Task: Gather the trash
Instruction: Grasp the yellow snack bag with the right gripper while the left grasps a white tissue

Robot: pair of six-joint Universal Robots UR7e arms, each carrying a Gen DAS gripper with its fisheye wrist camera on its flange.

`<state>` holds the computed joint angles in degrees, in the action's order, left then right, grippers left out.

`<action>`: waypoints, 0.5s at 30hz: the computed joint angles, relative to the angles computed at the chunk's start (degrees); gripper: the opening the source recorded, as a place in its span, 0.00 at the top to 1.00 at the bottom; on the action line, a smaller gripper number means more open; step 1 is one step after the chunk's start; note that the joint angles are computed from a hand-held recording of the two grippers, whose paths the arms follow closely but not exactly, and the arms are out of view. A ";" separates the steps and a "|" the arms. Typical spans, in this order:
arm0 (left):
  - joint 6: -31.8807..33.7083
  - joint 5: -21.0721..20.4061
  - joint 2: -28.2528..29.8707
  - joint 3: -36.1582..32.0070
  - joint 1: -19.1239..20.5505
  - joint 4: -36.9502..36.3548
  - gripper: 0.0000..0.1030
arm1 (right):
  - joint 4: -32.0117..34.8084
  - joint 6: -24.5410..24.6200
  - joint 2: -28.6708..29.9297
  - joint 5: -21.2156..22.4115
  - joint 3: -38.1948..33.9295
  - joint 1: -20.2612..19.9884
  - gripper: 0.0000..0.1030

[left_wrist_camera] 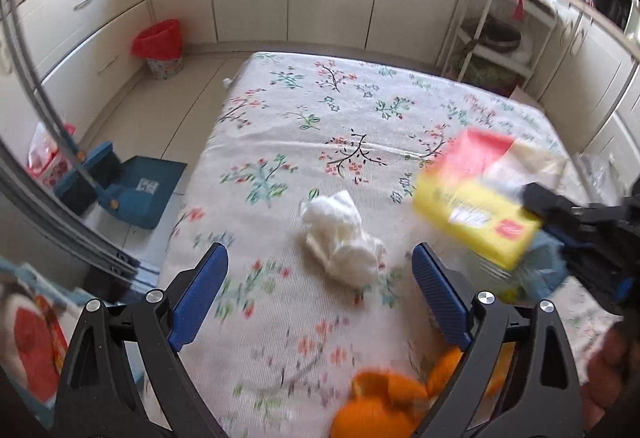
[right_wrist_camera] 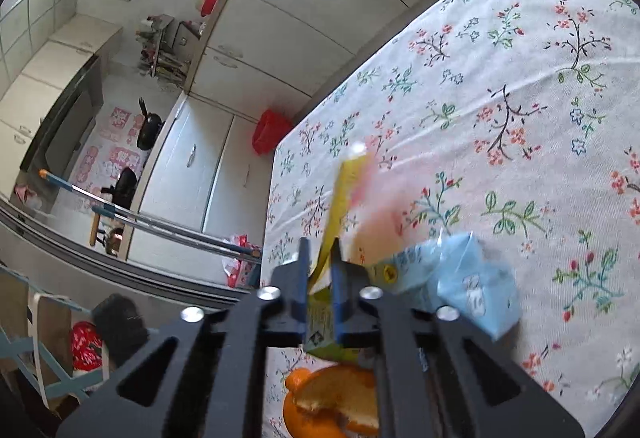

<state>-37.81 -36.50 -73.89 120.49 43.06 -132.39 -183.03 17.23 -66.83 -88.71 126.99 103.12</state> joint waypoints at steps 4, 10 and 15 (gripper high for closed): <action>3.22 0.00 3.27 -1.95 2.20 -2.03 0.29 | -2.09 -0.96 -1.35 1.58 0.77 -0.10 0.95; 7.29 -2.57 2.78 -1.31 2.84 -5.10 0.81 | -4.02 -4.89 -5.04 2.28 2.23 0.45 0.95; 6.82 -3.81 -2.10 1.69 1.35 -8.77 0.83 | -4.26 -6.13 -9.67 3.81 5.42 -0.60 0.95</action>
<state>-30.99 -40.31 -75.98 122.18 44.42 -141.16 -187.30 11.10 -76.50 -84.90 132.42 102.52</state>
